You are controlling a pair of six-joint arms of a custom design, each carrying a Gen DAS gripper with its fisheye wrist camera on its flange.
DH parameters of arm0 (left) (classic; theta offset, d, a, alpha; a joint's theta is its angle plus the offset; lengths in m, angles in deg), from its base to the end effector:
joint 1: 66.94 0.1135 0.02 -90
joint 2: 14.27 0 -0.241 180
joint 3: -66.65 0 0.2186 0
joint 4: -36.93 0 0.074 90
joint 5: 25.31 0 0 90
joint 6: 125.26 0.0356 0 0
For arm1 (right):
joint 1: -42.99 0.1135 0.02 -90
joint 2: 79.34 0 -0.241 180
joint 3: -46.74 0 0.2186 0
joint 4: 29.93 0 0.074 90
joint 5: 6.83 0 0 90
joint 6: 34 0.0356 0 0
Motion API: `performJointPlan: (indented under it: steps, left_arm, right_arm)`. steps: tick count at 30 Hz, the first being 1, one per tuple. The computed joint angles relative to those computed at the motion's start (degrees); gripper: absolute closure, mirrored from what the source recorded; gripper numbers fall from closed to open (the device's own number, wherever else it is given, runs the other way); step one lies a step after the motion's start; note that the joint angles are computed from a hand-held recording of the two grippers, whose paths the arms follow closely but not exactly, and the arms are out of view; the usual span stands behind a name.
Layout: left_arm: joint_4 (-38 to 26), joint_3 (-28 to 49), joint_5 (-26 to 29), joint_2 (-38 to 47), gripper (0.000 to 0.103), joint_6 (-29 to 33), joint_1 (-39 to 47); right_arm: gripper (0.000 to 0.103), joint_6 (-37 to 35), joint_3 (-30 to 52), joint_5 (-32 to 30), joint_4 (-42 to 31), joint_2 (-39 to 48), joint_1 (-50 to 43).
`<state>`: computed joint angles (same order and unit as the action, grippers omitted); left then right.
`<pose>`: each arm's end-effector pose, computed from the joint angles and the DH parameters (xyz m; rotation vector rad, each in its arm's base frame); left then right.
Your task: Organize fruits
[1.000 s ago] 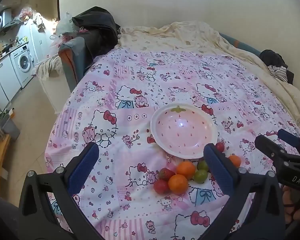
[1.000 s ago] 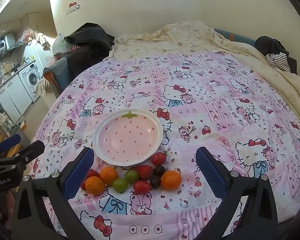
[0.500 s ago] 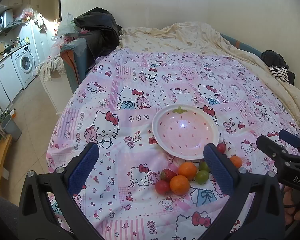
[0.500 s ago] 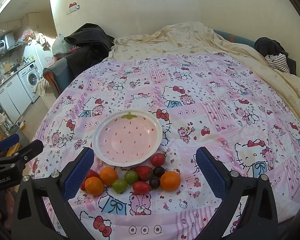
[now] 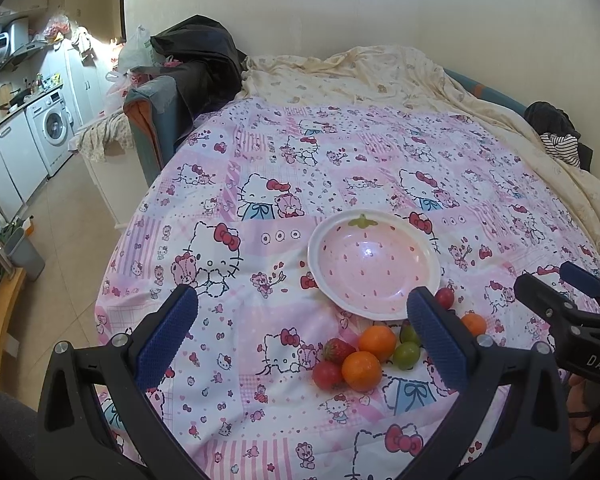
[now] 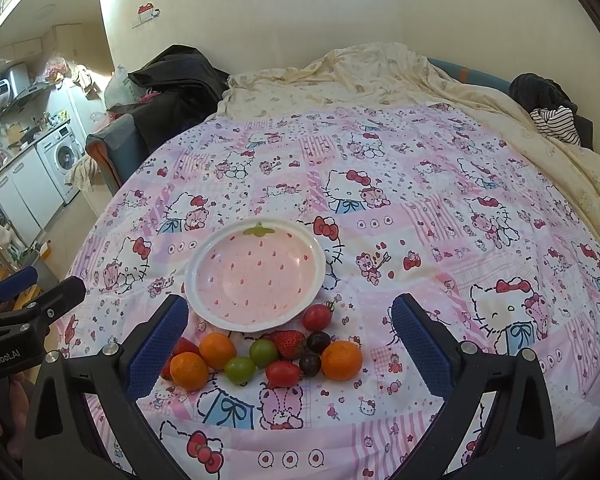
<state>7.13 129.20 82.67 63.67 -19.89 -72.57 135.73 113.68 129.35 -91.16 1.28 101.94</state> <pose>0.2541 -0.0361 0.2146 0.5725 2.2572 -0.2850 0.1349 0.1742 0.2043 0.5426 2.2390 -0.0609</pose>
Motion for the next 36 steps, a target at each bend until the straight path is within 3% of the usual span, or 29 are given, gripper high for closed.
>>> performJointPlan:
  steps: [36]
  left_arm:
    - [0.3, -0.4, 0.6, 0.0, 0.0, 1.2, 1.9]
  right_arm:
    - [0.0, 0.0, -0.5, 0.0, -0.2, -0.8, -0.4]
